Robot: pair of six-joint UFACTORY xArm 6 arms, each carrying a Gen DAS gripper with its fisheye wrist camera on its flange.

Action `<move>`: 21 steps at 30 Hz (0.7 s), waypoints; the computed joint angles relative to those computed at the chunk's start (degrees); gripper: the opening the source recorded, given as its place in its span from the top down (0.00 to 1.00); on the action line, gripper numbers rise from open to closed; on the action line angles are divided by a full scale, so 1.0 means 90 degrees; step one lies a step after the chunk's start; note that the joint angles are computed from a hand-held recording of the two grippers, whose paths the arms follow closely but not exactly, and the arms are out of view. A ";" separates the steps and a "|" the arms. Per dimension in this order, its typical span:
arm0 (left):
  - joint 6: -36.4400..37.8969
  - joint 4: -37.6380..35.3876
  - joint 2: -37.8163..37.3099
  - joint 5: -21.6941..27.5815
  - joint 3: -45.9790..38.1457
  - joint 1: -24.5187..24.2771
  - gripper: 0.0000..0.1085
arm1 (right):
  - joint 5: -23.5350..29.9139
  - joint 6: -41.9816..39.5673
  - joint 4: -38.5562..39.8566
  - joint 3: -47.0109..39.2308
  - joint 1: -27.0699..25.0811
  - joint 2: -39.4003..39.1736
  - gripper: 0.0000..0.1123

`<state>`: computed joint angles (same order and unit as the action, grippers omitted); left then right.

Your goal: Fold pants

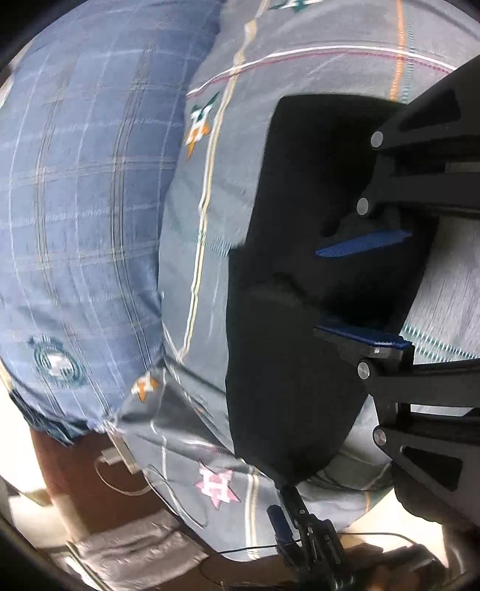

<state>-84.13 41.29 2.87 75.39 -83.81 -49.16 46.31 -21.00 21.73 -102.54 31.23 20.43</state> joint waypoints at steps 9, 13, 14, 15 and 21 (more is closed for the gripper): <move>-0.0286 0.0005 -0.0308 0.0098 0.0393 -0.0003 0.39 | 0.0312 -0.0155 -0.0223 -0.0678 0.0385 0.0413 0.67; -0.0305 -0.0019 -0.0341 0.0044 0.0479 0.0030 0.39 | 0.0397 -0.0209 -0.0239 -0.0900 0.0444 0.0546 0.66; -0.0321 -0.0026 -0.0340 0.0039 0.0490 0.0029 0.39 | 0.0424 -0.0220 -0.0239 -0.0944 0.0450 0.0574 0.66; -0.0327 -0.0044 -0.0340 0.0021 0.0503 0.0041 0.39 | 0.0465 -0.0211 -0.0255 -0.1017 0.0460 0.0619 0.65; -0.0338 -0.0100 -0.0349 -0.0094 0.0584 0.0104 0.39 | 0.0600 -0.0199 -0.0283 -0.1358 0.0528 0.0849 0.64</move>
